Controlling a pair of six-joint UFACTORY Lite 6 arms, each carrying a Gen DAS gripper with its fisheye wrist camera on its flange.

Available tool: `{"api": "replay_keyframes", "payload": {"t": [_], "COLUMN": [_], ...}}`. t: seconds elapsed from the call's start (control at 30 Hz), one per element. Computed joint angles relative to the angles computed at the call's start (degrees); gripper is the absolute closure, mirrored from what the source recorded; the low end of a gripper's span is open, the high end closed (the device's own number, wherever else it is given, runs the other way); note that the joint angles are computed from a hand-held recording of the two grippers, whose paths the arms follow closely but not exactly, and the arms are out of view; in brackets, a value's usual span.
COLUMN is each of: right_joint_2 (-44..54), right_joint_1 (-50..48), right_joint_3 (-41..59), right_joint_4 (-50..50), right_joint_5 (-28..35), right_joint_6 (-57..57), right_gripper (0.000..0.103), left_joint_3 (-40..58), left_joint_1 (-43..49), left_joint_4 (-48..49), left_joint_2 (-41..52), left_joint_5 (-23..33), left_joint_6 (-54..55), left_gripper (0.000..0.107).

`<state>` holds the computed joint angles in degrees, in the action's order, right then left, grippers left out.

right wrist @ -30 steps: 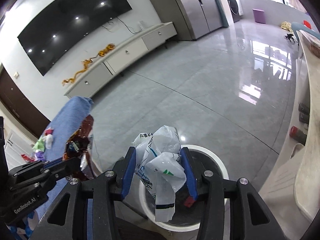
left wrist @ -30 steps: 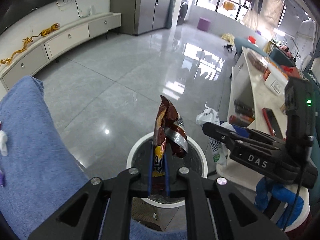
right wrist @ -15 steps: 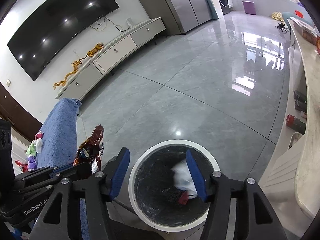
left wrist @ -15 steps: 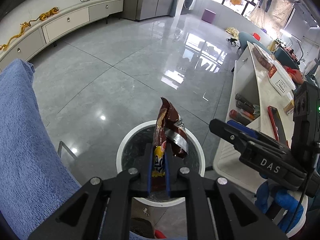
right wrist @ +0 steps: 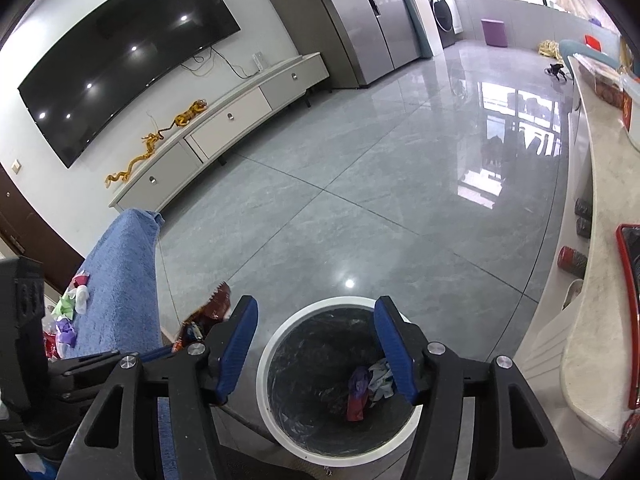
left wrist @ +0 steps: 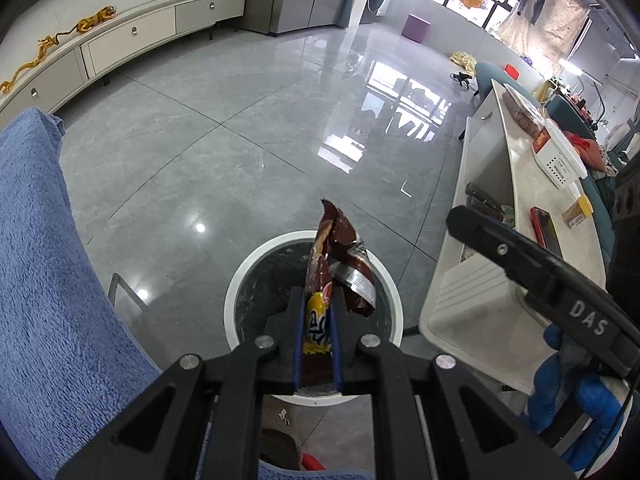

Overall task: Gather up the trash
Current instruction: 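Carry both bags over the bin and open both tools to drop them, then grasp the purple bag with the left tool while the right tool grasps the white tissue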

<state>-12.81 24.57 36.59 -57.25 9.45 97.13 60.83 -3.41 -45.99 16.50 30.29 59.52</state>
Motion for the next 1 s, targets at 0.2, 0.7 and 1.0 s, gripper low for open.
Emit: {"api": "replay_keyframes", "payload": {"t": [0.2,0.7,1.0], "right_joint_2": [-2.1,-4.4,-3.6], "right_joint_1": [1.3,2.2,2.8], "right_joint_3": [0.2,-0.5,1.0], "right_joint_4": [1.9,1.9,3.9], "right_joint_5": [2.4,4.6,5.2], "right_joint_6": [-1.7,-1.2,-3.5], "right_gripper": [0.045,0.044,0.044], "left_joint_3": [1.0,-0.8,-2.0], "left_joint_1": [0.1,0.6,3.3], "left_joint_4": [1.0,-1.6,-3.6], "left_joint_2": [0.7,-1.1,-3.5], "left_joint_5": [1.0,0.4,1.8], "left_joint_6": [-1.4,1.7,3.9], "left_gripper": [0.092,0.040,0.040]}}
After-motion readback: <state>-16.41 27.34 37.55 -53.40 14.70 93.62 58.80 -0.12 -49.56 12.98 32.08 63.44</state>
